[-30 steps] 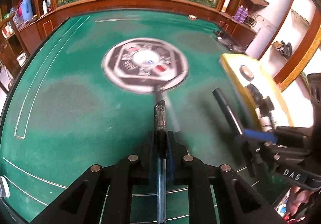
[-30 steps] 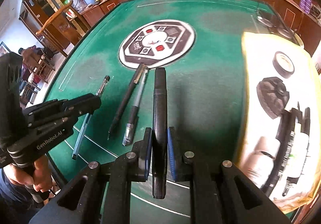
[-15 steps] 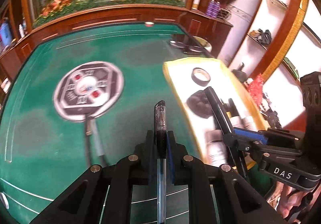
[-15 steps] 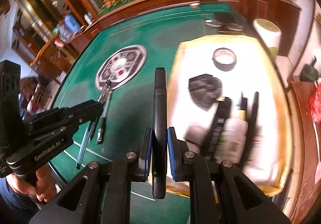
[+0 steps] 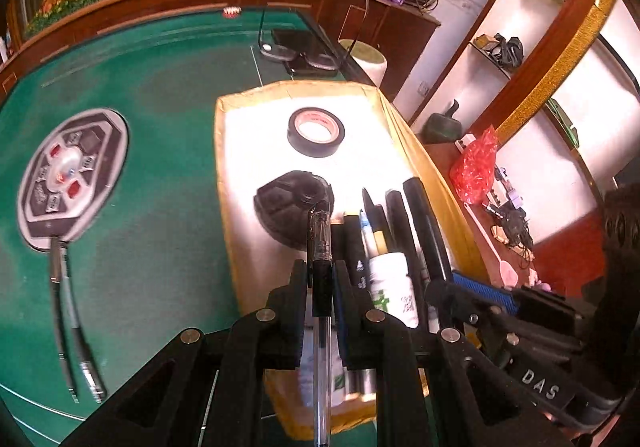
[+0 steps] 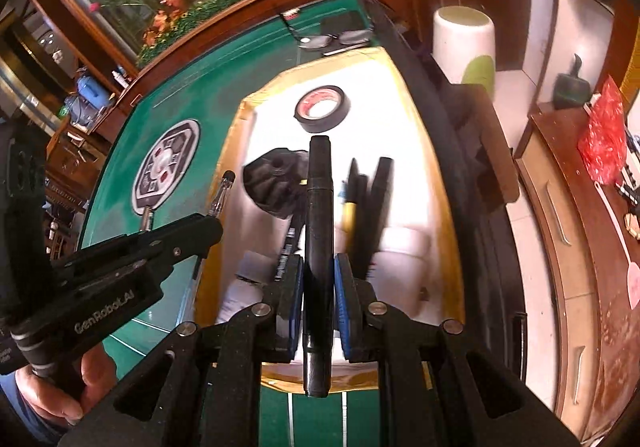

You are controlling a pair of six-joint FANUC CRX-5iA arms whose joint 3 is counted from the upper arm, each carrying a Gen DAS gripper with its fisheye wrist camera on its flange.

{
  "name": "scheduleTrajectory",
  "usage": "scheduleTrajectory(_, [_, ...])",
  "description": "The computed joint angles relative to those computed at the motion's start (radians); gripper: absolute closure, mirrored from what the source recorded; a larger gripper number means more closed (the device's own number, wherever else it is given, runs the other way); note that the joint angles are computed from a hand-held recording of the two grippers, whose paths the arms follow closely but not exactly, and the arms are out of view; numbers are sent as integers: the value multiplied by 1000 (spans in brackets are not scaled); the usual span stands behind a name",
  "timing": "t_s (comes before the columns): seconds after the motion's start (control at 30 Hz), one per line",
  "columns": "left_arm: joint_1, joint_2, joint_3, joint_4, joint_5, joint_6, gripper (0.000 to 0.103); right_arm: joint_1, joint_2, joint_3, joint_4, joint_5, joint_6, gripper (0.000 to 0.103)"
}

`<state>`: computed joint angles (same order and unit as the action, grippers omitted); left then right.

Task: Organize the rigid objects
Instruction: 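Lower the clear pen and black marker into the tray while both grippers open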

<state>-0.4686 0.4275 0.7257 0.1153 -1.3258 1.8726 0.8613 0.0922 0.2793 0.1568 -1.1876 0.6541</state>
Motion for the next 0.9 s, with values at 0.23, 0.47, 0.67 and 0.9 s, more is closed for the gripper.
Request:
scheduleTrajectory(0.23, [-2,71,75,-9,-57,36,91,-36,17,8,-36,-13,10,88])
scheduleTrajectory(0.47, [-11,79,92,-49,-67,35,91,-52,43,30,-58,-23,38,88])
scheduleTrajectory(0.67, [-27,89,120,-93,-76,19,91,-57,59,47,-65,-35,55,88])
scheduleTrajectory(0.9, [-35,90,131,-113,-75,16,91,-51,62,50,-50,-38,61,88])
